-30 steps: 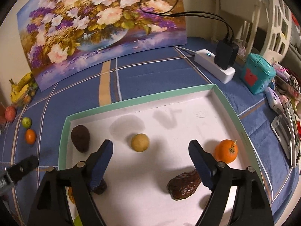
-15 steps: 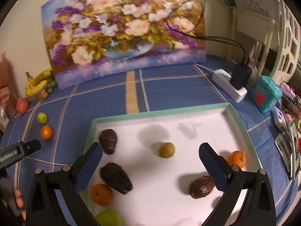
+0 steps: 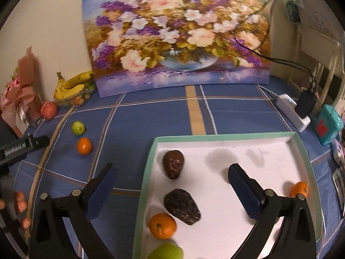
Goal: Organize fruits
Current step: 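Move both open tools back toward the last green pear and mandarin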
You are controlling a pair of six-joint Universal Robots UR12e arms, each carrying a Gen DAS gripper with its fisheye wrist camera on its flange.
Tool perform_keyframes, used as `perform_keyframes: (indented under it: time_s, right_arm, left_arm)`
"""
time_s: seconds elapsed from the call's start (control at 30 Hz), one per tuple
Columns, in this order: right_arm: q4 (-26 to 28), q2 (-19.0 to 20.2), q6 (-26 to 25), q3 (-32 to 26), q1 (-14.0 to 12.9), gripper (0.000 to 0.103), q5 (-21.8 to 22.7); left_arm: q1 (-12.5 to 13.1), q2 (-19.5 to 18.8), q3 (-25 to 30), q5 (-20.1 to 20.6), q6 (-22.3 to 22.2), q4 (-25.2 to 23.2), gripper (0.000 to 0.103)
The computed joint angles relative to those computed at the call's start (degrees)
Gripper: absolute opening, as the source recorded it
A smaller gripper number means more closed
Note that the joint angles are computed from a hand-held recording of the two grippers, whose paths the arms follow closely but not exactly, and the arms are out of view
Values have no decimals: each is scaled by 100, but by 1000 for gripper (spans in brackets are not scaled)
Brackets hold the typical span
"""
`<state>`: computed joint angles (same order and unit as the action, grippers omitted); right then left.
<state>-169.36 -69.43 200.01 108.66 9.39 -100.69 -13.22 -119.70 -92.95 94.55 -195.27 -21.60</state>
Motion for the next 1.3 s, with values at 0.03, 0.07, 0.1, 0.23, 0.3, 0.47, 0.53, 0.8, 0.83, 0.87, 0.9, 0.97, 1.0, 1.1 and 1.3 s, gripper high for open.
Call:
perform_keyframes:
  time_s: [0.03, 0.07, 0.1, 0.23, 0.3, 0.47, 0.53, 0.8, 0.83, 0.87, 0.9, 0.97, 1.0, 1.1, 1.3]
  right_arm:
    - [35, 20, -41, -31, 22, 102, 0]
    - [104, 41, -82, -70, 47, 102, -12]
    - [217, 69, -136, -130, 75, 102, -34]
    - [518, 174, -306, -334, 168, 102, -123]
    - [598, 224, -335, -437, 206, 102, -115]
    - [675, 390, -397, -738, 253, 102, 83]
    - [675, 452, -437, -839, 248, 102, 227]
    - [877, 771, -633, -1357, 230, 102, 926]
    - [948, 822, -645, -1437, 241, 102, 969]
    - [1016, 875, -644, -1513, 250, 102, 1001]
    - [1112, 936, -634, -1601, 258, 102, 1040]
    - [1293, 1043, -590, -1752, 269, 102, 1099]
    - [1388, 1106, -583, -1832, 276, 102, 1130]
    - [1678, 1281, -724, -2052, 322, 102, 1143]
    - [2046, 1524, -1085, -2351, 388, 102, 1030]
  left_arm:
    - [40, -4, 5, -141, -41, -53, 103]
    - [73, -13, 8, -265, -87, -96, 103]
    - [97, -29, 17, -330, -129, -139, 103]
    - [159, -88, 62, -481, -235, -192, 103]
    - [194, -102, 71, -560, -251, -130, 103]
    - [313, -122, 131, -757, -385, -47, 103]
    - [381, -148, 192, -891, -461, -41, 103]
    - [605, -334, 443, -1063, -417, -168, 103]
    - [626, -369, 480, -1071, -381, -190, 103]
    - [643, -405, 522, -1083, -342, -226, 103]
    - [660, -442, 558, -1143, -275, -234, 103]
    - [685, -521, 635, -1289, -93, -286, 103]
    - [689, -559, 683, -1326, -21, -338, 103]
    - [707, -680, 826, -1496, 50, -469, 103]
    - [683, -875, 1062, -1554, 204, -627, 103]
